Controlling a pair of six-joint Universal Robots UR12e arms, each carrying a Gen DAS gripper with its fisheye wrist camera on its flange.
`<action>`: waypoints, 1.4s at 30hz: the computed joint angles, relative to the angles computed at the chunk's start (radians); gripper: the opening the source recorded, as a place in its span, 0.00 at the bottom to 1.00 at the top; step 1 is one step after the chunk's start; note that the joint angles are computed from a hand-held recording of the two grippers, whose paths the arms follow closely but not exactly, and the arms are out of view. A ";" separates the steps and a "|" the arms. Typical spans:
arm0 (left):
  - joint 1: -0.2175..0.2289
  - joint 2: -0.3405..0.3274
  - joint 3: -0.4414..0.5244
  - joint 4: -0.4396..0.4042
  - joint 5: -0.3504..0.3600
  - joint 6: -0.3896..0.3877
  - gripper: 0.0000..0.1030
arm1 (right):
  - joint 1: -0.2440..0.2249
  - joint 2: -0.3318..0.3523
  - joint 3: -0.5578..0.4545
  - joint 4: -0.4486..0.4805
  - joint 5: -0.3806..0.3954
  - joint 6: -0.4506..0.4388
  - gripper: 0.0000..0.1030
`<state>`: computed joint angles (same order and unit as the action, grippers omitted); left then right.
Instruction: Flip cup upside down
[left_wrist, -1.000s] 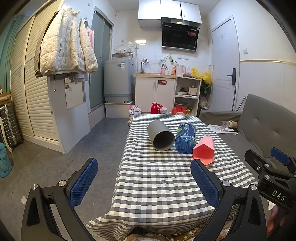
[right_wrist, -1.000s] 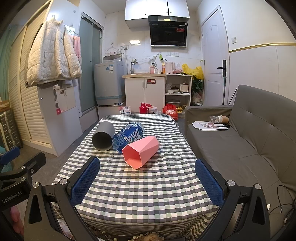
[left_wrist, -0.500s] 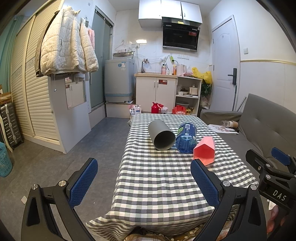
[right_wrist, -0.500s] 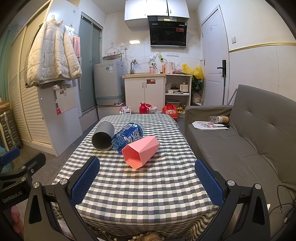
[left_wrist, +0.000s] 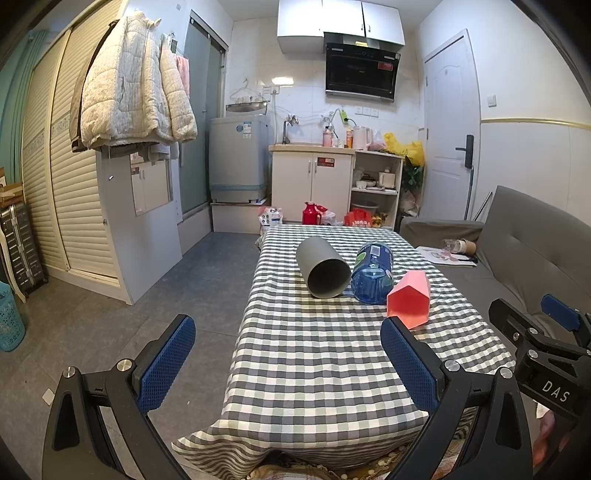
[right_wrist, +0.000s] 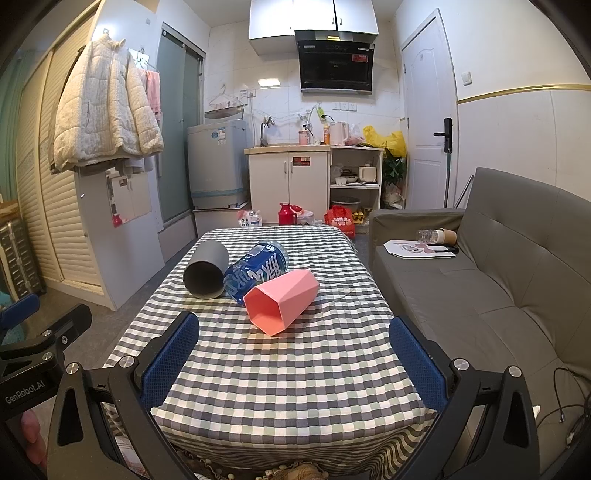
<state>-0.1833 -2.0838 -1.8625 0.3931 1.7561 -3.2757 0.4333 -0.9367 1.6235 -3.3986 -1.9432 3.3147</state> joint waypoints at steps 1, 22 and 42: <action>-0.001 0.000 0.003 -0.003 0.002 0.000 1.00 | -0.001 0.001 -0.003 0.002 0.001 -0.001 1.00; 0.087 -0.029 0.132 -0.282 0.001 0.001 1.00 | 0.004 0.120 -0.297 0.276 0.139 -0.081 1.00; 0.163 -0.156 0.319 -0.492 -0.042 -0.045 1.00 | 0.003 0.440 -0.861 0.738 0.198 -0.166 0.83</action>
